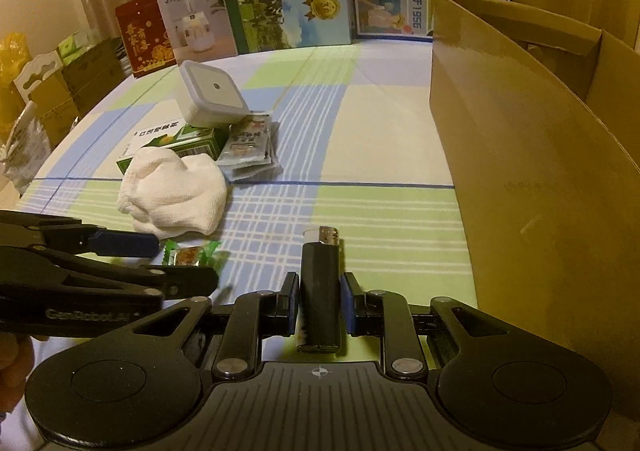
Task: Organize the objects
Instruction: 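Grasp the green-wrapped candy with the left tool while the right tool holds the lighter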
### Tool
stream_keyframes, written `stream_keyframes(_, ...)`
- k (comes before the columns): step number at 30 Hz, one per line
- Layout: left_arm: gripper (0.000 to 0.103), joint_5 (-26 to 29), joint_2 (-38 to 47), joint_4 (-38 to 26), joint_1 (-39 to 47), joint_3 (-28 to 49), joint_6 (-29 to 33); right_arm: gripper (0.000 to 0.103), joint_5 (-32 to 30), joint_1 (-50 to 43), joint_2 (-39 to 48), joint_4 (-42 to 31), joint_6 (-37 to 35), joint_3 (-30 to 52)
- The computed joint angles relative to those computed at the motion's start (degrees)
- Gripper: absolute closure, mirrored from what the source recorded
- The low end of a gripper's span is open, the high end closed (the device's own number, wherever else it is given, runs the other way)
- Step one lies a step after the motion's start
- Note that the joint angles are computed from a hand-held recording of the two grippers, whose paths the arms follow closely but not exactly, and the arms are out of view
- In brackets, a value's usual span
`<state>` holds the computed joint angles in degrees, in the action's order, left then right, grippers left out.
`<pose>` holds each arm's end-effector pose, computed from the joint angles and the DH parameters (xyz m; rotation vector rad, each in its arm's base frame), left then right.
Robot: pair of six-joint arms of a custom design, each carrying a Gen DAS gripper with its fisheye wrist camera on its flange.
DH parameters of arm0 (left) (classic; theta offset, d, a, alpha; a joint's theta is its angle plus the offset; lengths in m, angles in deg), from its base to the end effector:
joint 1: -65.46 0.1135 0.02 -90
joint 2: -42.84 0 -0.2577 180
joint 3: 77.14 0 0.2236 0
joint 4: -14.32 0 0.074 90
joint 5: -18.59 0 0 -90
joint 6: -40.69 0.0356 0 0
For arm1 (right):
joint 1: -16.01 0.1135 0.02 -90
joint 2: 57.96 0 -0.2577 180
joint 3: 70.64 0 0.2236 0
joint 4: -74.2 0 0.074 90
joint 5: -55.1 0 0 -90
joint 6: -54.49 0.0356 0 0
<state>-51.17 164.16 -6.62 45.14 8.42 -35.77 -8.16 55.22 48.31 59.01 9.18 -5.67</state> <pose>0.3655 -0.1485 0.1132 0.8692 2.3901 -0.4974 0.2570 0.1890 0.1251 0.2869 2.3945 0.0589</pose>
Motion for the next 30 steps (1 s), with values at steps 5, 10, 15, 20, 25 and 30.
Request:
stream_keyframes(5, 0.046, -1.57, 0.62, 1.34, -1.49, 0.41, -1.27, 0.084, -1.11, -0.38, -0.64, 0.63, 0.05, -1.07)
stream_keyframes(10, 0.064, -3.19, 0.34, 2.46, -2.17, -0.19, -2.04, 0.084, -1.39, -0.32, -1.13, 0.85, 0.21, -1.51)
stream_keyframes(15, 0.070, -4.99, -1.01, 3.33, -2.36, -2.25, -0.70, 0.084, -1.40, -0.07, -1.33, 0.79, 0.39, -1.22)
stream_keyframes(20, 0.070, -5.36, -1.61, 3.83, -1.54, -3.26, -0.30, 0.084, -1.55, 0.12, -0.64, 0.71, 0.36, -0.37)
stream_keyframes(25, 0.070, -6.23, -1.81, 4.98, -1.48, -3.95, -1.58, 0.084, -1.85, -0.04, -0.19, 1.01, 0.47, -0.29)
stream_keyframes(30, 0.056, -8.22, -2.22, 5.76, -2.13, -4.79, -2.36, 0.084, -2.18, 0.06, 0.02, 1.07, 0.33, 0.01)
